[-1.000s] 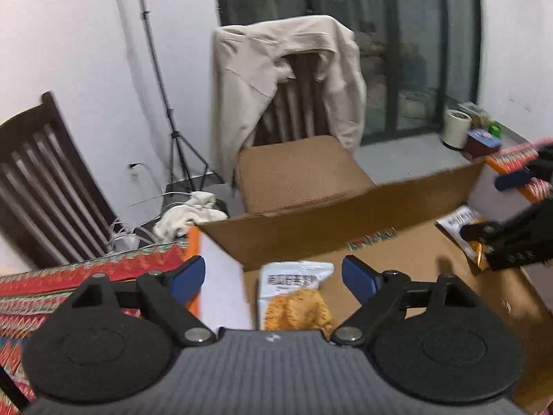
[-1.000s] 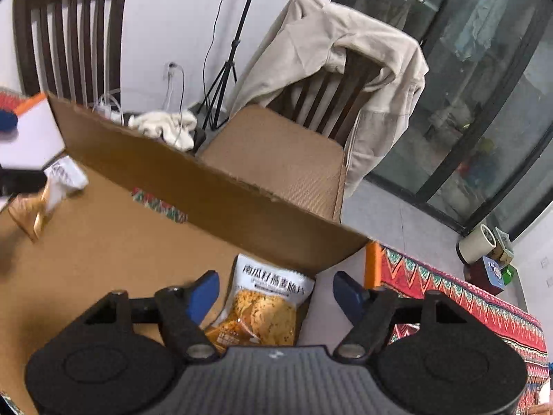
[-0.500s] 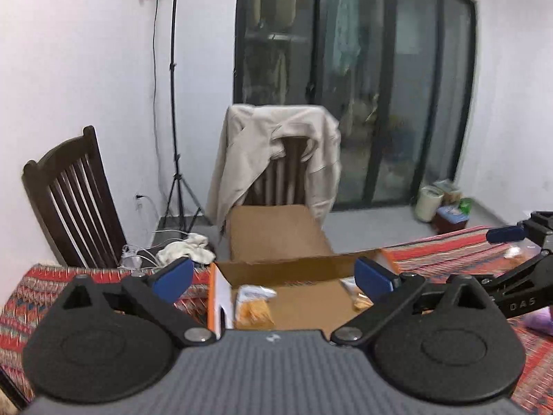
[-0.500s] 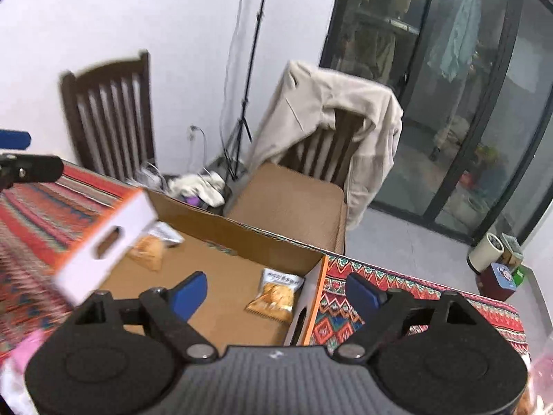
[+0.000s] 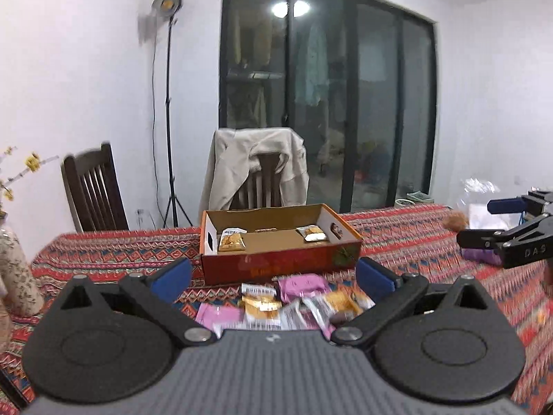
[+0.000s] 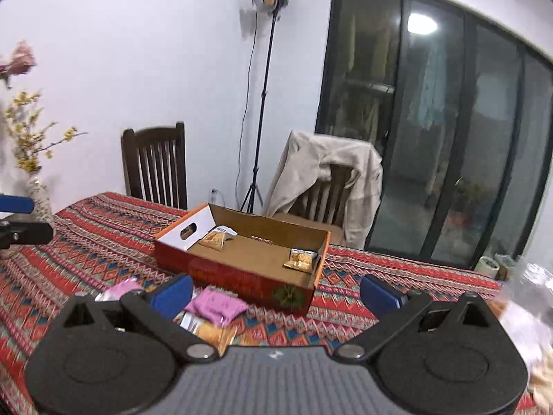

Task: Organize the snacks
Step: 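Move both tools back to the snack pile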

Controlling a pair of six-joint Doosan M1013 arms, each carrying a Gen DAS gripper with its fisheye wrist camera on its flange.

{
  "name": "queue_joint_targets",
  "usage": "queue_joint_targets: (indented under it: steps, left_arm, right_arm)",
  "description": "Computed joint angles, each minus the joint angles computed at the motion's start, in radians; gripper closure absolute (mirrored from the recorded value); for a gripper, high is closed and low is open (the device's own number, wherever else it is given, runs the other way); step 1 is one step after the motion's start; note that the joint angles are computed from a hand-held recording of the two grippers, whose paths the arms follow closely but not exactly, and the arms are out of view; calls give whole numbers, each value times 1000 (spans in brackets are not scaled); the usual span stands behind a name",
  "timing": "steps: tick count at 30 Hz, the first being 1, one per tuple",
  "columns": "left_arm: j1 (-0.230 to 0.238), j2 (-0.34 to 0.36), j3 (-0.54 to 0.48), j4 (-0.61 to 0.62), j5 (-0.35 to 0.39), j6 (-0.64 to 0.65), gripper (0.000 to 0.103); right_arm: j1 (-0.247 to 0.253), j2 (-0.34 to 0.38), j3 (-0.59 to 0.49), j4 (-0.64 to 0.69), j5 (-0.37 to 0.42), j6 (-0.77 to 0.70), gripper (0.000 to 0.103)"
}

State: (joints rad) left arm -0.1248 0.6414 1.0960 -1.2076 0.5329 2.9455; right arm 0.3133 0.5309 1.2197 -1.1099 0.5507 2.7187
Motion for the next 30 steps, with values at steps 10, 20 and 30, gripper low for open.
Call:
queue_joint_targets:
  steps: [10,20,30]
  left_arm:
    - [27,-114,300,-215,-5,325,0]
    - [32,-91,293,37,-94,-2,0]
    - [7,-30,197,148,-120,-134,0]
  right_arm:
    - [110,-93,318,-432,96,661,0]
    - [149,-102,382,-431,145,700,0]
    - [143,-61,369,-611,220,853,0]
